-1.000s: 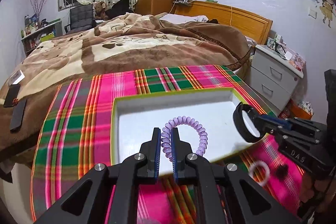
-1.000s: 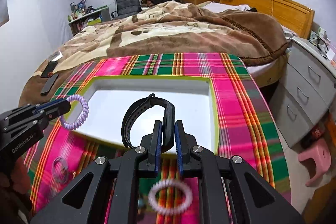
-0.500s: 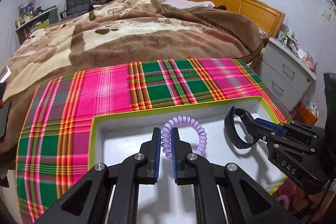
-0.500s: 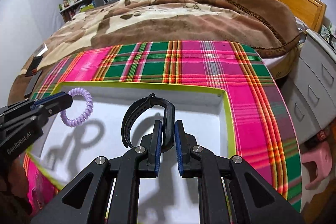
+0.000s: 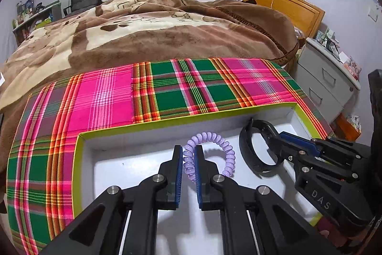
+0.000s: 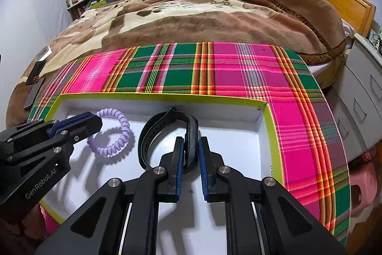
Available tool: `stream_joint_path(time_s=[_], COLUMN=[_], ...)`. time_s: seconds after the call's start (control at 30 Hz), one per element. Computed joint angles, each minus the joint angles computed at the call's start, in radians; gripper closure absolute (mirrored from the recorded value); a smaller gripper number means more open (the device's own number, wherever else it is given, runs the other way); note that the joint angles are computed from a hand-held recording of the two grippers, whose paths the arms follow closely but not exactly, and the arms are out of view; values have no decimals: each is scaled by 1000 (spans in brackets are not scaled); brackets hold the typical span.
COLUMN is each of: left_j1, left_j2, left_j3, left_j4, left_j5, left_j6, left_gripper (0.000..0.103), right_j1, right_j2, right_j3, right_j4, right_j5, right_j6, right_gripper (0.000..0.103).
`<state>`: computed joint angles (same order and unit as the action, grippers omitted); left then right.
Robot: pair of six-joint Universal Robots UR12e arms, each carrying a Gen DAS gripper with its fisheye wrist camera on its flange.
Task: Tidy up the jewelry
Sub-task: 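Open both grippers to drop the bracelets inside the box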
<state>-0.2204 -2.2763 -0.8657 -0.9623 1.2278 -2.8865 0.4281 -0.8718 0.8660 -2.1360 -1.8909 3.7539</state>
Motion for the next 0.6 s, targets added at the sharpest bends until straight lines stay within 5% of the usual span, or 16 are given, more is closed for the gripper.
stream_joint_path(time_s=[0.6], left_j1=[12], left_j2=[51], left_j3=[-79], left_j4=[63], left_j5=[-14], left_j6=[-13], left_gripper=[94], right_j1=[12], right_j2=[-46], right_j3=[69], right_j4=[-89], right_j5=[-5], right_j6=[13], right_gripper=[81])
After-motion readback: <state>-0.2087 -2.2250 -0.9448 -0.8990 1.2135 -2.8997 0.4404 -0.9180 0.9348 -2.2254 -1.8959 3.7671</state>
